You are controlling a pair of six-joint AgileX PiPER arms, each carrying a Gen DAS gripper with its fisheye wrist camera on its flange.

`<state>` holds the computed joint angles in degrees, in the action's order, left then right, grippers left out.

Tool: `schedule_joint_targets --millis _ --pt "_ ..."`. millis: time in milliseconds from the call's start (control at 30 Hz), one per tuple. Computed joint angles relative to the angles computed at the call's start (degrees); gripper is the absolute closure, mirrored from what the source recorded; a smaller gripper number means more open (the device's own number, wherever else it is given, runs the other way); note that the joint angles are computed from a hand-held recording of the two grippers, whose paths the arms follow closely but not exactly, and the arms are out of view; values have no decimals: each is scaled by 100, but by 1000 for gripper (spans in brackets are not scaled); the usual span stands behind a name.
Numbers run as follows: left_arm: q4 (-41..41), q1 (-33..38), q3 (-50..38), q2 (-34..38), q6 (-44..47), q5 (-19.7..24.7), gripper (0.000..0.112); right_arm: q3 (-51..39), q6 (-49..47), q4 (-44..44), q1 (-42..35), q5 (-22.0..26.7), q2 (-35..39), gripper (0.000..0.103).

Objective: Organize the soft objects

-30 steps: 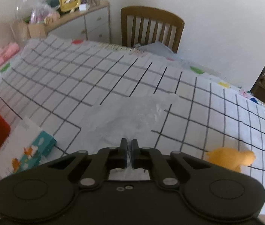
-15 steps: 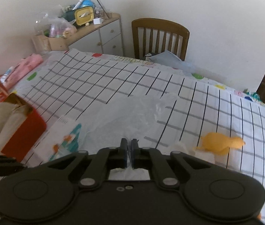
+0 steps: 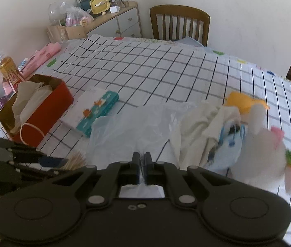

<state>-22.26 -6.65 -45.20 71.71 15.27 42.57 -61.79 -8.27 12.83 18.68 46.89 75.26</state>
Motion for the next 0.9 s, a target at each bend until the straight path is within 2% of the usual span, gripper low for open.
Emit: schedule_joint_targets --millis 33,100,233,300,367,467,733,900 --pt "26 7 -16 -1 -40 17 65 68 37 -10 11 2 -69 100" --pt "-86 93 -13 -37 67 3 48 171 32 23 -11 14 -176 100" --pt "-311 210 -90 -1 322 110 45 303 79 15 -40 1 -332 100" --pt "-218 157 -164 94 212 99 40 340 79 32 -84 4 -379 100" --pt "12 2 -264 274 48 8 40 368 95 21 -108 6 -409 100" --pt "772 -372 -350 473 -602 -236 40 387 120 0 -117 11 -412 100" --pt "1151 -540 -364 650 -908 -452 41 449 212 -84 -32 -11 -392 100" --pt "1207 -544 -355 632 -894 -479 58 422 203 -84 -23 -6 -351 100"
